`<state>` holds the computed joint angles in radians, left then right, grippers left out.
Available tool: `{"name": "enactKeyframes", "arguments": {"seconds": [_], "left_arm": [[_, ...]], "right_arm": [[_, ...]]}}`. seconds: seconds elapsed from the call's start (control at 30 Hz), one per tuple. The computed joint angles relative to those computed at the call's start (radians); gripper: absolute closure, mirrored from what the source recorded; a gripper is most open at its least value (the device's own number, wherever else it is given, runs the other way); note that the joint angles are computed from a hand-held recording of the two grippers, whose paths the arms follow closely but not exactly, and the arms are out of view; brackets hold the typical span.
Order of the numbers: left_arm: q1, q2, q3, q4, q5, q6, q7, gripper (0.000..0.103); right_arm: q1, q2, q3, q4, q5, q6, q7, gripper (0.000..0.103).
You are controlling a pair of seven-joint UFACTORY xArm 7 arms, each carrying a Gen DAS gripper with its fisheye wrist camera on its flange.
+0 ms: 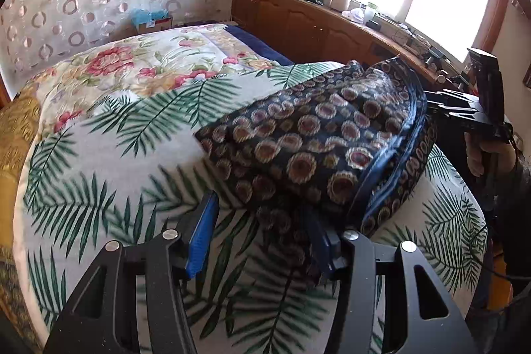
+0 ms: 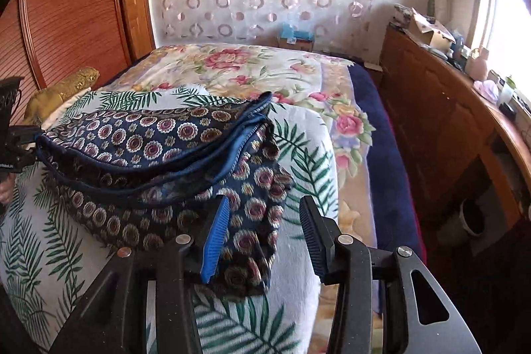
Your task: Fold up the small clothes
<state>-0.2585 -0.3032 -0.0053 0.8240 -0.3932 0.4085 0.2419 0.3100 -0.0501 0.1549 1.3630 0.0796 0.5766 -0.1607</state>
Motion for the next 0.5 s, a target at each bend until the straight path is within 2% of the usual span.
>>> {"name": "enactKeyframes", "arguments": {"seconds": [0.13,0.3,0.33,0.37,0.4,0.5], "left_arm": [[0.022,0.072,-0.009,0.072,0.022,-0.004,-0.033,0.049],[0.046,0.158,-0.011,0.159,0.005,-0.030,-0.047,0.049],[0.058,0.176,-0.017,0.169,0.020,-0.046,-0.065,0.049],[0.078,0.195,-0.030,0.180,0.074,-0.052,-0.116,0.049],[0.104,0.214,-0.045,0.195,0.139,-0.043,-0.180,0.050],[0.122,0.255,-0.037,0.222,0.149,-0.028,-0.229,0.049]], "right_arm": [[0.004,0.055,0.002,0.070,0.007,0.011,-0.010,0.057],[0.013,0.204,0.005,0.280,-0.003,0.068,-0.014,0.057],[0.014,0.205,0.005,0.283,-0.003,0.072,-0.014,0.057],[0.011,0.230,0.009,0.318,-0.025,0.081,0.008,0.057],[0.038,0.276,-0.028,0.370,-0.085,0.091,0.071,0.057],[0.033,0.317,-0.023,0.436,-0.125,0.125,0.145,0.057]]}}
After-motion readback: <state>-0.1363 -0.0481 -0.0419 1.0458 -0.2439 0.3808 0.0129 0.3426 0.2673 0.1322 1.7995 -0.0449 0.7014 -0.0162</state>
